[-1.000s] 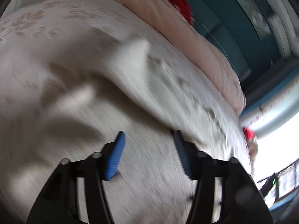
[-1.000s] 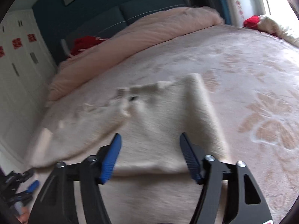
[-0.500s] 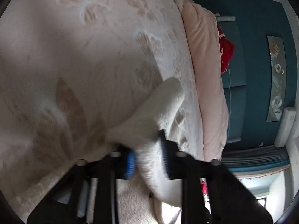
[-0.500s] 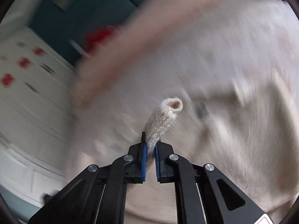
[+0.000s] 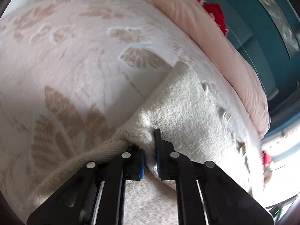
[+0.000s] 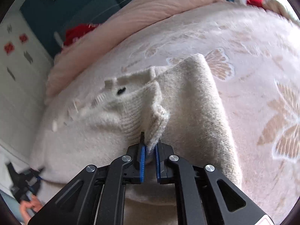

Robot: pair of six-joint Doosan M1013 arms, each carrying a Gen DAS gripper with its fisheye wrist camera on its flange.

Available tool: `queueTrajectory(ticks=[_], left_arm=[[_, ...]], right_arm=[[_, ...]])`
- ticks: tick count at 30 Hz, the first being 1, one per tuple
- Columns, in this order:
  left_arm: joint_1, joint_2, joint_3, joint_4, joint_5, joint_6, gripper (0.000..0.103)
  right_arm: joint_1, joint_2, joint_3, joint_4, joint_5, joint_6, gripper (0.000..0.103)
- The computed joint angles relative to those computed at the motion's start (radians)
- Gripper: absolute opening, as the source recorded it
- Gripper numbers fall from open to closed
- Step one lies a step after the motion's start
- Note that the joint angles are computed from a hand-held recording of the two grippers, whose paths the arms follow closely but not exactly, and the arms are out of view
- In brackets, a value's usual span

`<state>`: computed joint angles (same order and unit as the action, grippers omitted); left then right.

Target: Fold small clothes

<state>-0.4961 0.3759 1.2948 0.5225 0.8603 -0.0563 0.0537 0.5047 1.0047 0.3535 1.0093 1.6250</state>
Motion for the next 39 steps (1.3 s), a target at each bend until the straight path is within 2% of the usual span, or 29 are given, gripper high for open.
queueTrajectory(ticks=[2, 4, 5, 6, 7, 8, 9, 12, 15, 17, 19, 21, 23, 26, 28, 30, 31, 35, 37, 38, 39], left_arm=[[-0.017, -0.002, 0.019, 0.088, -0.003, 0.003, 0.01], [-0.025, -0.014, 0.051, 0.148, -0.042, -0.052, 0.011], [-0.018, -0.016, 0.063, 0.159, -0.066, -0.07, 0.011], [-0.018, -0.019, 0.071, 0.174, -0.081, -0.089, 0.011], [-0.021, -0.022, 0.081, 0.194, -0.092, -0.105, 0.011], [-0.023, -0.023, 0.085, 0.209, -0.094, -0.113, 0.011], [-0.024, -0.021, 0.083, 0.216, -0.09, -0.112, 0.011], [-0.032, -0.016, 0.075, 0.233, -0.068, -0.105, 0.011], [-0.034, -0.014, 0.073, 0.242, -0.062, -0.106, 0.011], [-0.036, -0.013, 0.075, 0.251, -0.063, -0.111, 0.012], [-0.034, -0.014, 0.083, 0.259, -0.076, -0.121, 0.012], [-0.033, -0.016, 0.09, 0.268, -0.09, -0.134, 0.012], [-0.032, -0.019, 0.1, 0.28, -0.105, -0.151, 0.012], [-0.033, -0.018, 0.102, 0.291, -0.105, -0.157, 0.013], [-0.034, -0.019, 0.102, 0.295, -0.105, -0.16, 0.013], [-0.035, -0.018, 0.1, 0.295, -0.099, -0.156, 0.013], [-0.036, -0.017, 0.098, 0.294, -0.096, -0.153, 0.013], [-0.035, -0.015, 0.095, 0.29, -0.092, -0.146, 0.013], [-0.036, -0.016, 0.096, 0.291, -0.092, -0.148, 0.013], [-0.036, -0.016, 0.095, 0.291, -0.092, -0.147, 0.013], [-0.036, -0.015, 0.095, 0.292, -0.092, -0.148, 0.013]], right_arm=[[-0.016, -0.006, 0.012, 0.055, 0.002, -0.012, 0.01], [-0.017, -0.024, 0.028, 0.04, -0.025, 0.037, 0.019], [-0.013, -0.051, 0.054, -0.021, -0.074, 0.089, 0.024], [-0.003, -0.075, 0.085, -0.072, -0.13, 0.129, 0.024], [-0.002, -0.098, 0.112, -0.082, -0.184, 0.132, 0.024], [-0.001, -0.102, 0.108, -0.046, -0.205, 0.095, 0.024], [0.004, -0.089, 0.08, -0.003, -0.181, 0.047, 0.024], [0.04, 0.005, -0.085, 0.132, -0.004, -0.115, 0.022], [0.112, 0.135, -0.294, 0.181, 0.192, -0.188, 0.022], [0.162, 0.226, -0.436, 0.151, 0.303, -0.194, 0.022], [0.201, 0.289, -0.533, 0.079, 0.377, -0.185, 0.022], [0.209, 0.318, -0.575, 0.021, 0.393, -0.192, 0.007], [0.187, 0.297, -0.53, 0.01, 0.341, -0.183, 0.005], [0.113, 0.229, -0.406, -0.019, 0.236, -0.098, 0.002], [0.053, 0.19, -0.339, -0.061, 0.197, -0.013, 0.0], [0.023, 0.159, -0.299, -0.106, 0.178, 0.056, 0.0], [0.016, 0.139, -0.274, -0.115, 0.153, 0.065, 0.008], [0.006, 0.085, -0.206, -0.05, 0.098, -0.044, 0.012], [0.03, 0.097, -0.217, -0.165, 0.126, -0.049, 0.027], [0.037, 0.104, -0.22, -0.215, 0.13, -0.02, 0.031], [0.034, 0.105, -0.213, -0.219, 0.12, 0.014, 0.037]])
